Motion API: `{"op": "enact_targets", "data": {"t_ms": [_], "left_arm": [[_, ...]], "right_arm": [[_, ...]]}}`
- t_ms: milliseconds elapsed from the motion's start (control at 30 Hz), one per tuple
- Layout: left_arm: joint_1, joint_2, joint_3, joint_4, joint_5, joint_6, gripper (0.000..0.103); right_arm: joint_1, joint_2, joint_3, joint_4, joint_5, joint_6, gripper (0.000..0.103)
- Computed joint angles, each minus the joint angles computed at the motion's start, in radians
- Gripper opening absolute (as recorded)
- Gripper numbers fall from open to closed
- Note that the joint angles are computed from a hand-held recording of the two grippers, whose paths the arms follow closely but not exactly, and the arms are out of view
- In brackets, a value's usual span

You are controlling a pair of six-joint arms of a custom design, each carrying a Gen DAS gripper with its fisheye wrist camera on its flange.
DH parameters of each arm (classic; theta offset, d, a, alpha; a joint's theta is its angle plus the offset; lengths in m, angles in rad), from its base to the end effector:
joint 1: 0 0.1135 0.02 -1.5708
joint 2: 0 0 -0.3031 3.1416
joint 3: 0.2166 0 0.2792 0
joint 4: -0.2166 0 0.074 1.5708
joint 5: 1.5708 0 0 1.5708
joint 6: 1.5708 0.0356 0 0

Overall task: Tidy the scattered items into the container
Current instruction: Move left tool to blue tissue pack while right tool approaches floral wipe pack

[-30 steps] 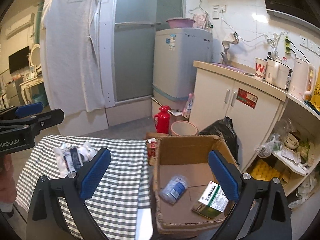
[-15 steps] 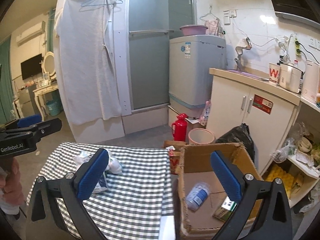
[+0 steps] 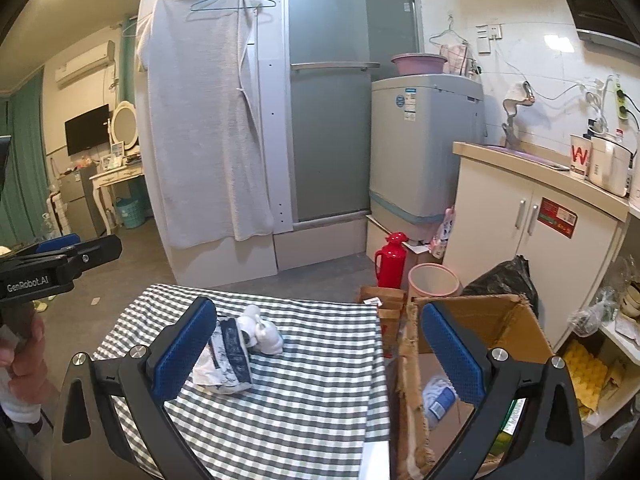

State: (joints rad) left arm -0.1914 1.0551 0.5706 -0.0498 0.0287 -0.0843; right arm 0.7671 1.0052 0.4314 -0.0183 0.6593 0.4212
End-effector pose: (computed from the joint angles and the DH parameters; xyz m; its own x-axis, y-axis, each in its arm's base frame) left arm 0.2296 -0.0455 0.2475 -0.5162 0.0143 -0.8563 0.1716 0.9813 -0.0870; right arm 0.1619 0.1258 0.2148 -0.4414 0.0234 -0.8970 -0.0024 0.9996 0.0273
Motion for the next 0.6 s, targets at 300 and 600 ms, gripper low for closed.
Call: {"op": "enact_targets", "data": {"t_ms": [300,600], "left_arm": [[0.126,0.041,-0.02,0.036,0.061,0.034,0.103],[0.217,0.063,-0.045,0.102,0.067,0.081,0.103]], "right_arm": [[0.02,0.112,0.015,0.092,-0.021,0.01,0.103],[0.009,0.263,0.056,0.192,-0.068,0.0,0.103]]}}
